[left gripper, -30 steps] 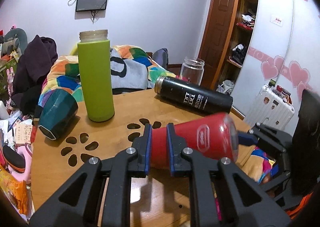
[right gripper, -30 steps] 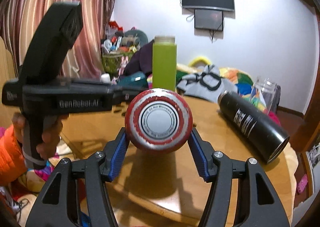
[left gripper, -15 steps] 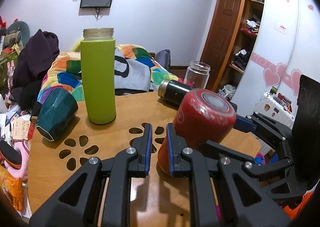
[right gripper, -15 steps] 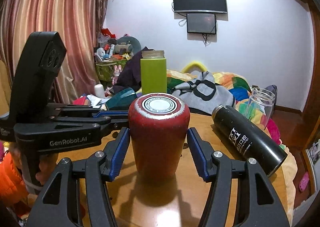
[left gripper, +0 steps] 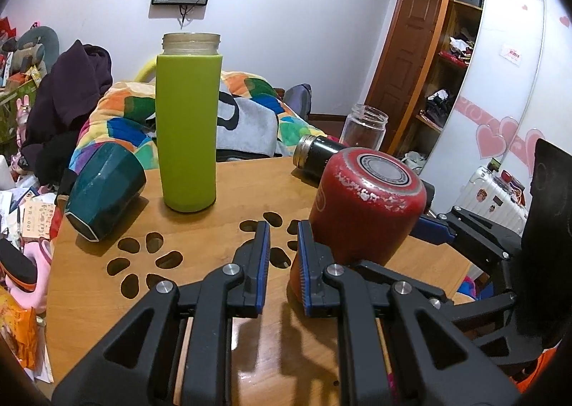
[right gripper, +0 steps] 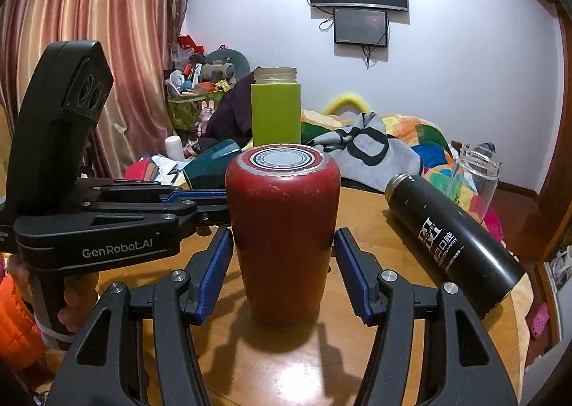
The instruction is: Flip cup upside down
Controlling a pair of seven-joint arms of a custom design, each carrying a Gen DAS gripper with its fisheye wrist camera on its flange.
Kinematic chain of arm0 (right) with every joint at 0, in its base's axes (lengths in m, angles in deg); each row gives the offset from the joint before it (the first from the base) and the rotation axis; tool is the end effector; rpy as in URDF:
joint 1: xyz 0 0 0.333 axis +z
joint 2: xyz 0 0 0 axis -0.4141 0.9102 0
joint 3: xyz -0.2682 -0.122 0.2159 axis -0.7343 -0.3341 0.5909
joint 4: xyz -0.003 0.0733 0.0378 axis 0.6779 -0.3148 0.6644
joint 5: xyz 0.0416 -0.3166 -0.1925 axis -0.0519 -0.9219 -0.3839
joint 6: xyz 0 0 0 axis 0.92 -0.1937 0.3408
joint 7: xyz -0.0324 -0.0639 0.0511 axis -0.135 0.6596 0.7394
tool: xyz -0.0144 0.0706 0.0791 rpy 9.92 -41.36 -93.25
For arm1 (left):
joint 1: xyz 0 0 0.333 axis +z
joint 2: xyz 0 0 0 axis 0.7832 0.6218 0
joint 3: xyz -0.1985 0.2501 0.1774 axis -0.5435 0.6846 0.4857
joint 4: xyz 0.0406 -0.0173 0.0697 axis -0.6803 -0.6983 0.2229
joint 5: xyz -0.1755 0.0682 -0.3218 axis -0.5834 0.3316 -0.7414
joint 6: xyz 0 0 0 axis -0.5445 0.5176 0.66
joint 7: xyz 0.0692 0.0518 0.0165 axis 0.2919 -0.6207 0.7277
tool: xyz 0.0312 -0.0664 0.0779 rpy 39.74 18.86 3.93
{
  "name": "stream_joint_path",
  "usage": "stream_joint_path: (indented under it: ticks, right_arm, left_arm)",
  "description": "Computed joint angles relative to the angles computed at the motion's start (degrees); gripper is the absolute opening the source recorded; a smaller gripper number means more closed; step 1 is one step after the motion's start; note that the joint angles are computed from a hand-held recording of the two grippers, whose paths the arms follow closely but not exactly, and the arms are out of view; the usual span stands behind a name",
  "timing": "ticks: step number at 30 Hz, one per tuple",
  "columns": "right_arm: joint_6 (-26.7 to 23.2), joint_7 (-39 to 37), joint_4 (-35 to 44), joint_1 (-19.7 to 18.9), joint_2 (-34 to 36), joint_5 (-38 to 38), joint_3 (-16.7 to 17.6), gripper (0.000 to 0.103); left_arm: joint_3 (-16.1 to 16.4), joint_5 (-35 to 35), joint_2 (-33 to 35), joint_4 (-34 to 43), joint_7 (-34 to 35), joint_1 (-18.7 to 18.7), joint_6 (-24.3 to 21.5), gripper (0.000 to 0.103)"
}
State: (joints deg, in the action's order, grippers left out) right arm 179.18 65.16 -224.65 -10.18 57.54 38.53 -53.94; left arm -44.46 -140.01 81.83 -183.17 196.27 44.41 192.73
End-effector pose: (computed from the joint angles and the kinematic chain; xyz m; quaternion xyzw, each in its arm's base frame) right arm 0.5032 0.1098 0.4647 -0.6336 0.5829 -0.3189 0.3963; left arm 0.5931 -0.3151 0.4818 -0.3837 0.7975 -0.4582 0.0823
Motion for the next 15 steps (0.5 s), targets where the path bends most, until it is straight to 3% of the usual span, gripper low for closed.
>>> stream_joint_path:
  ticks: [3,7,11,12,15]
  right_arm:
    - [-0.6,4.8,-0.8,-1.8,-0.8,-5.3,0.1,0.055]
    - [-0.2,3.6,-2.5,-1.6,-2.5,-4.3,0.2,0.056]
    - [1.3,-2.2,-4.2,-0.7,-4.6,3.6,1.5,0.073]
    - [1.8,-4.4,-4.3,-0.4,-5.0,6.6,2.1,0.079]
    - [4.2,-9.1,-5.5,0.0,-6.8,13.7,3.7,0.084]
  left_arm:
    - [-0.4,-0.8,-0.7,-0.8,1.3,0.3,1.5,0.013]
    - [-2.3,-5.2,-3.1,-3.2,6.1,1.7,5.2,0.013]
    - [-3.3,-13.3,-6.0,-4.6,13.0,2.8,5.4,0.014]
    - [-3.2,-15.3,-6.7,-4.8,14.5,2.7,5.3,0.020]
    - [-3.0,-23.1,-8.7,-5.3,20.9,2.1,6.5,0.043]
